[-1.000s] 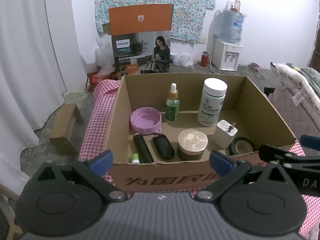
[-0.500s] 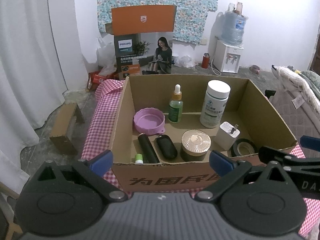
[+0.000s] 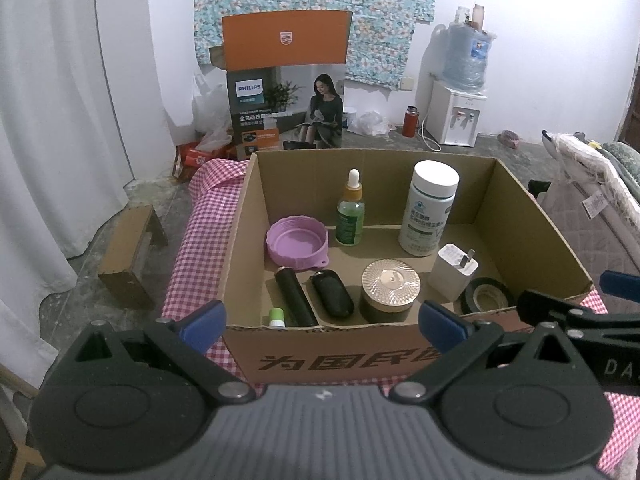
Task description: Organize rigid objects
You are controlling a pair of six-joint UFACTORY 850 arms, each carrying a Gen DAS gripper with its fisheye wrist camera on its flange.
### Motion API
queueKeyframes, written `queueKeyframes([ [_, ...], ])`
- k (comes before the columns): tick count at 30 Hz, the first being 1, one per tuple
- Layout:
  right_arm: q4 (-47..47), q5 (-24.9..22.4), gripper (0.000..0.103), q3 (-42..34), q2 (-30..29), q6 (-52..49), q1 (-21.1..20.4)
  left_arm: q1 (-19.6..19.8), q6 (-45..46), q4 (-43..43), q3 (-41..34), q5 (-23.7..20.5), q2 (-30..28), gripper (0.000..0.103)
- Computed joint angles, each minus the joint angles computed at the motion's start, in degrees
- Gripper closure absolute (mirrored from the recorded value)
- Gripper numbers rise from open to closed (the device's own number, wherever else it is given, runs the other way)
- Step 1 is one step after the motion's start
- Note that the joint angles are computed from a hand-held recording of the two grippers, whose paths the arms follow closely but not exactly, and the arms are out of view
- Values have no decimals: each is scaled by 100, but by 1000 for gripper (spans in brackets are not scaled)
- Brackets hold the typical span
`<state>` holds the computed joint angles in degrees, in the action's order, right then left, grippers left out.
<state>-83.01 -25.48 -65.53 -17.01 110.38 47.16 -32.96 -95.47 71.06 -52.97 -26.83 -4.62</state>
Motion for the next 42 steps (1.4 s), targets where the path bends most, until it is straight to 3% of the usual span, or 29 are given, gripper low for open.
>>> queueKeyframes([
  [42,16,20,1,24,5,76,5,-24,15,-13,-17,-52,-13,0],
])
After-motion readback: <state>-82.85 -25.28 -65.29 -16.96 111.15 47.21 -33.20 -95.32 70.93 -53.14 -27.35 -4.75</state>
